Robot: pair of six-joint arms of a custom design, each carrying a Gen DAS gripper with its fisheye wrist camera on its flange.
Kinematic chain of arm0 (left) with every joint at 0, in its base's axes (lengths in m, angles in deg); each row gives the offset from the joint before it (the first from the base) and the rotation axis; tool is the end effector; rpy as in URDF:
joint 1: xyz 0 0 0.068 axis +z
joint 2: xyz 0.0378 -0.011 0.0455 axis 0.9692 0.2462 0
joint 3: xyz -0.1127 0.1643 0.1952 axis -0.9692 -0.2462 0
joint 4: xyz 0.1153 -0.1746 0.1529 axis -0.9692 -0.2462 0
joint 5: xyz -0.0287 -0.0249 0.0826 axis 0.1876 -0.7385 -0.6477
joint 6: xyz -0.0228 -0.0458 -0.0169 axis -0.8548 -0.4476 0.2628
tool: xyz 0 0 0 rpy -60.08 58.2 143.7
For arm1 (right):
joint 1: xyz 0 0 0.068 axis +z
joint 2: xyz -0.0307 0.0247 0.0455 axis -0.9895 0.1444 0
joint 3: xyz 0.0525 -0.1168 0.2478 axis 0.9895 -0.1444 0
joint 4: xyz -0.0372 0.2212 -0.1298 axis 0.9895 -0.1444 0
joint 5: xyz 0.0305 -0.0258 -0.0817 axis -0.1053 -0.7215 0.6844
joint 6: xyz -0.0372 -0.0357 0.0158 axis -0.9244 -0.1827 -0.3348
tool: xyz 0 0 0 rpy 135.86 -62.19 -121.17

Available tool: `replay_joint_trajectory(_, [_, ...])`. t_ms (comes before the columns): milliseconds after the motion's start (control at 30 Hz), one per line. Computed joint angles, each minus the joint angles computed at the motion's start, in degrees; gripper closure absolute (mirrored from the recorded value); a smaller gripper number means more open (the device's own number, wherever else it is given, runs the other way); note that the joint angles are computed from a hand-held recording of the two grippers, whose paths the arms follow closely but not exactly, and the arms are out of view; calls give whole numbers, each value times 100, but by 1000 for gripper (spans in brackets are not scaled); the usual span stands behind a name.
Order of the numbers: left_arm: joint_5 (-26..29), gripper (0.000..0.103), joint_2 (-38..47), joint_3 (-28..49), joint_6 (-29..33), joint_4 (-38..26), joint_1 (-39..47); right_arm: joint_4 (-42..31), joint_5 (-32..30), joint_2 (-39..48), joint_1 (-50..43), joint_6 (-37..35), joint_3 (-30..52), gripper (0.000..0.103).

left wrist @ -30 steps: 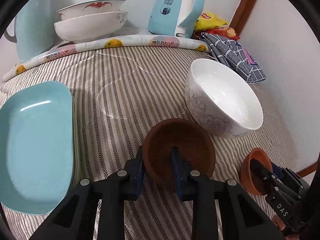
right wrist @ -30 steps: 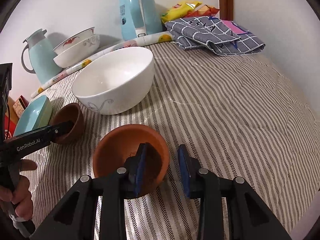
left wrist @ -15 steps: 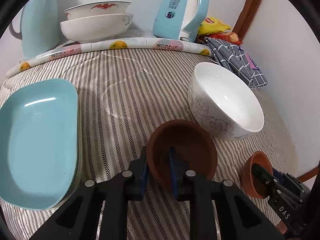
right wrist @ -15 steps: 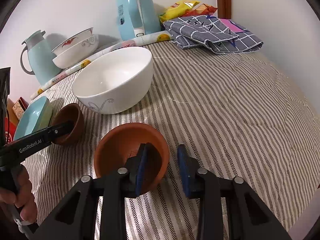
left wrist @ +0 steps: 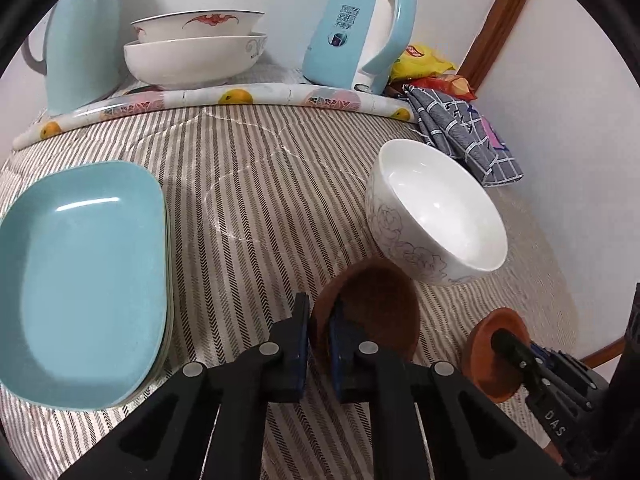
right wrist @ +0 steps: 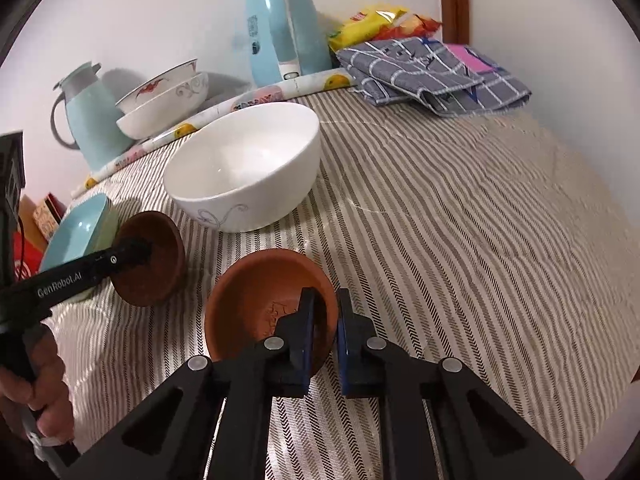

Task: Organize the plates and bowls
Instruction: 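Grasp the brown clay bowl rim with the right gripper, then lower the brown bowl into the white bowl with the right gripper while the left gripper holds another brown bowl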

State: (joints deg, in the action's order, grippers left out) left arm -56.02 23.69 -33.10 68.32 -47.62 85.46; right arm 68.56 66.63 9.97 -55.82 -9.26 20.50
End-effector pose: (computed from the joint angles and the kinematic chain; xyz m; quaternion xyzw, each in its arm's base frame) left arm 0.2241 0.0297 0.1972 -0.1079 0.9407 -0.1095 0.3023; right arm 0.2300 0.1088 0.1989 -0.0878 0.9467 0.0741 0.3008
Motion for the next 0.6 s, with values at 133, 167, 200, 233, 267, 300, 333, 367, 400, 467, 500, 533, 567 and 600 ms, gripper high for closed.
replay_joint_trajectory(133, [-10, 94, -90, 9, 46, -89, 29, -11, -35, -98, 4, 11, 4, 94])
replay_joint_trajectory(167, [0, 94, -102, 5, 54, -102, 37, -20, -2, -129, 19, 24, 2, 94])
replay_joint_trajectory(200, [7, 94, -121, 2, 63, -117, 40, -18, 21, -155, 30, 29, -5, 94])
replay_joint_trajectory(233, [16, 94, -138, 1, 74, -135, 42, -17, 34, -174, 46, 37, -16, 94])
replay_joint_trajectory(267, [35, 94, -162, 0, 71, -154, 52, -22, 44, -192, 50, 34, -26, 94])
replay_joint_trajectory(300, [61, 94, -200, -9, 69, -164, 61, -34, 48, -208, 47, 36, -29, 94])
replay_joint_trajectory(333, [69, 94, -240, -12, 70, -185, 61, -48, 52, -226, 51, 47, -30, 94])
replay_joint_trajectory(367, [57, 94, -282, -4, 72, -227, 54, -74, 42, -258, 42, 45, -34, 94])
replay_joint_trajectory(400, [55, 94, -320, 3, 75, -261, 51, -100, 42, -306, 38, 42, -35, 94])
replay_joint_trajectory(467, [76, 94, -385, 15, 82, -304, 64, -140, 36, -403, 30, 28, -53, 94])
replay_joint_trajectory(500, [68, 94, -413, 26, 79, -330, 64, -179, 41, -460, 29, 25, -48, 94])
replay_joint_trajectory(533, [73, 94, -438, 35, 88, -356, 79, -205, 58, -503, 46, 30, -46, 94])
replay_joint_trajectory(567, [92, 94, -471, 40, 86, -378, 98, -238, 64, -558, 50, 25, -38, 94])
replay_joint_trajectory(600, [108, 94, -501, 42, 89, -393, 115, -284, 57, -644, 45, 12, -28, 94])
